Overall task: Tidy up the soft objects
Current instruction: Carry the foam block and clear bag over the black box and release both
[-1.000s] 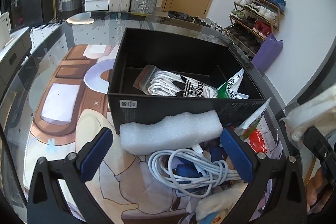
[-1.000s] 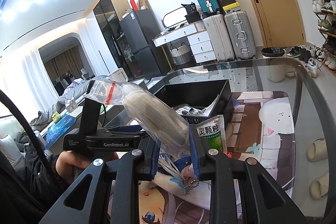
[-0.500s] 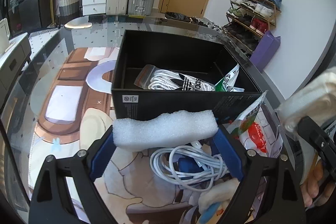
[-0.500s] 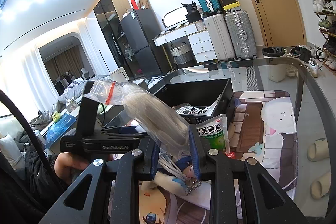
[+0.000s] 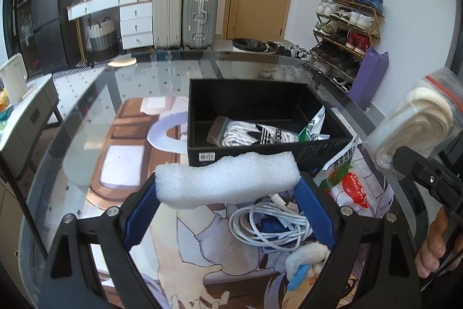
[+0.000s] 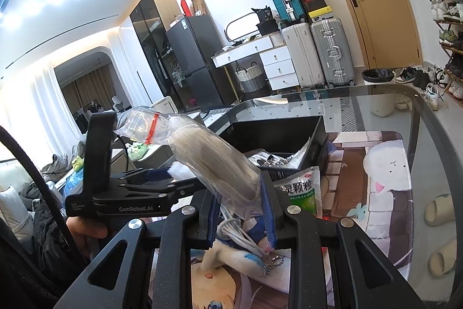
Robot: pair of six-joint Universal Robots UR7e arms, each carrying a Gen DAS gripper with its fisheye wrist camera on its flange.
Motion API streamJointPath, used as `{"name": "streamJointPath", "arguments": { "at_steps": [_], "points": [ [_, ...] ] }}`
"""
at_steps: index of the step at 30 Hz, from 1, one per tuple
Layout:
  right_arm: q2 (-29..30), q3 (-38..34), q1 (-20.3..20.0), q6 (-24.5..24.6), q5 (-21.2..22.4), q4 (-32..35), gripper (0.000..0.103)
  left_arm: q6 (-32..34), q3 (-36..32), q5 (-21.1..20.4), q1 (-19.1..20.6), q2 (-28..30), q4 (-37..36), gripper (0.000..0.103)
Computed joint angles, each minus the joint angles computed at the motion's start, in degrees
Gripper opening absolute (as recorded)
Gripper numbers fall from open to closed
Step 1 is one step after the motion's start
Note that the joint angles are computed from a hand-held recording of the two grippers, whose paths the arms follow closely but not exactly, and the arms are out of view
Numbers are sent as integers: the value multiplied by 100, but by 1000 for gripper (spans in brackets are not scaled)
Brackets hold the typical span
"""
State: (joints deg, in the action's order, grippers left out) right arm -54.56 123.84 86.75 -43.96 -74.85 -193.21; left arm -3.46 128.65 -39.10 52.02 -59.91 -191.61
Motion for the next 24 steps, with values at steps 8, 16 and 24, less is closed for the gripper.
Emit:
{"name": "streamJointPath", "arguments": {
  "at_steps": [8, 16, 24],
  "points": [
    [107, -181, 187, 87, -129, -96, 26, 309, -19, 120, -85, -20, -259, 90],
    [226, -426, 344, 251, -275, -130, 25, 519, -160, 102, -71, -52, -431, 90],
    [355, -701, 413, 413, -394, 30, 25, 689, -410, 27, 34, 47, -475, 90]
  ]
}}
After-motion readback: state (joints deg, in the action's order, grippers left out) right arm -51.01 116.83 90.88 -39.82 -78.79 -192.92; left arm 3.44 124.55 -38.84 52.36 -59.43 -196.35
